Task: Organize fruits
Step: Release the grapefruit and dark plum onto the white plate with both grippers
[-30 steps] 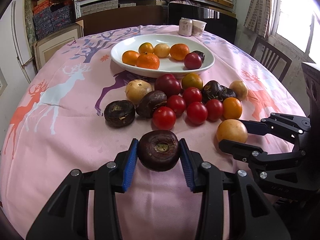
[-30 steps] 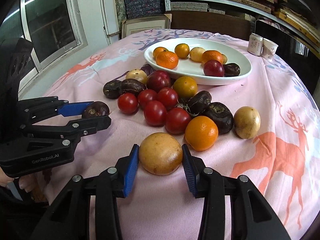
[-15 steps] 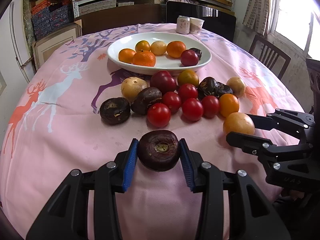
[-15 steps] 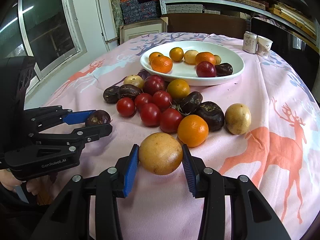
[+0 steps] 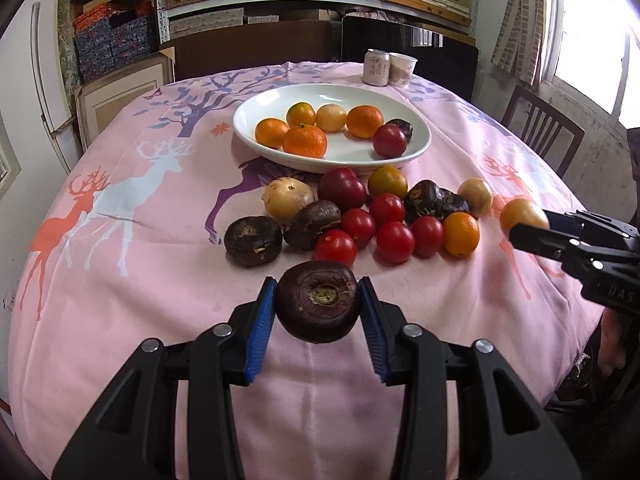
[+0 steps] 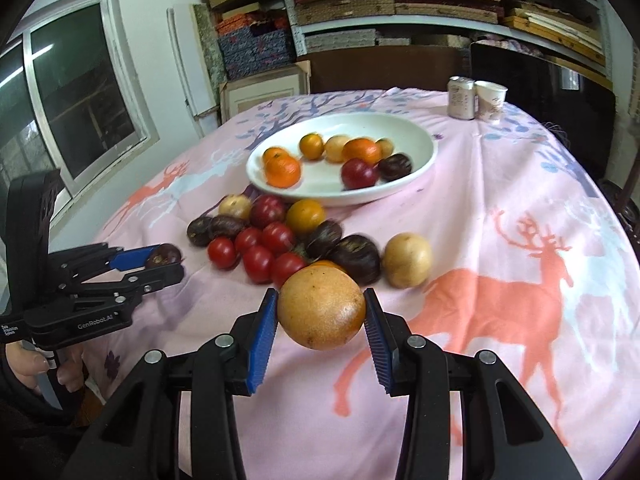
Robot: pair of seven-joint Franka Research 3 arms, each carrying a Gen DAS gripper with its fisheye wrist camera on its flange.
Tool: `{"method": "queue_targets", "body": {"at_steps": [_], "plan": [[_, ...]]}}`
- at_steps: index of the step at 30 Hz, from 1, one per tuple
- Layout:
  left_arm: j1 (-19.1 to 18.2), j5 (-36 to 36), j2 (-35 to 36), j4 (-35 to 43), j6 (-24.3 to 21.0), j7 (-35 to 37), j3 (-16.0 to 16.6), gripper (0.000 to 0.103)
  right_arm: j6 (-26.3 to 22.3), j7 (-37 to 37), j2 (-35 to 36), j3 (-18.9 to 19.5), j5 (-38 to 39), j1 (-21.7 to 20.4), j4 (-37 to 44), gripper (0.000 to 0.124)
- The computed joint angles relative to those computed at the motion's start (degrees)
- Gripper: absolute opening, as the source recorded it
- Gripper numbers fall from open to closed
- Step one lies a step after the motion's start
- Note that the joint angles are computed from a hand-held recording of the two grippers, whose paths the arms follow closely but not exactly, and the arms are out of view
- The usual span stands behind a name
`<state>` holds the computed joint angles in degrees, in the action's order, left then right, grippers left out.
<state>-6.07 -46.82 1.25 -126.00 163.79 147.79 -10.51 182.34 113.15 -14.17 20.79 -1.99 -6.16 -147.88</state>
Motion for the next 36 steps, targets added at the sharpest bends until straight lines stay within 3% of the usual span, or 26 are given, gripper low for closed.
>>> {"method": "queue_targets", "body": {"at_steps": [5,9,12,15,17,23,27,29,31,33,35,36], "plan": [[0.43,0.83,1.11,3.35,0.04,-0.39,-0.15,0.04,2.11,0.18,-2.3,0.95,0.37,-5.03,-0.19,0.043],[0.95,3.25,3.79,8.72,-0.5,-2.18,-0.94,0.04,3.15,-2.77,-0.95,-0.73,2.68,-6.11,2.67,0.043],[1.31,8.01,7.74,14.93,-1.27,-6.7,-2.22,0.04,3.31,-6.15,3.28,-2.51,3.34,-5.14,7.62,0.043],[1.86,12.46,12.34,22.37,-5.51,-11.35,-3.89,0.04,2.34,-7.16,9.2,-3.39,2.02,-5.0,14.28,0.043],[1.61,15.64,15.28,26.16,-6.45,-13.81,-4.96,0.04,0.95,-0.58,12.98,-2.05,-6.11,-7.68,18.9,0.043],[-1.56,28.76,25.48,37.76,-11.79,-24.29,-5.02,0.041,-4.08,-0.78,24.82,-7.86,-8.16,-1.51,33.37,0.043],[-2.36,34.85,30.23,43.09,-14.78,-30.1,-4.94,0.041,-8.21,-6.08,32.02,-7.62,-3.63,-0.46,42.28,0.044],[-1.58,36.32,30.77,43.42,-14.56,-31.87,-5.73,0.049,-9.02,-7.89,33.95,-8.12,-1.92,0.58,44.63,0.049],[-0.04,36.44,29.77,41.8,-12.69,-32.14,-7.11,0.057,-7.55,-5.64,33.63,-12.41,-3.35,4.56,44.34,0.056],[1.89,35.64,27.38,38.16,-8.69,-31.29,-8.7,0.071,-6.24,-8.52,32.19,-11.05,-0.18,3.66,42.35,0.056],[4.41,33.8,24.83,34.61,-5.82,-29.22,-10.77,0.073,-5.2,-8.85,29.59,-12.44,1.25,4.84,39.23,0.056],[6.49,31.72,23.11,32.26,-4.72,-26.84,-12.58,0.073,-4.47,-10.33,27.8,-11.37,3.4,3.94,36.91,0.057]]}}
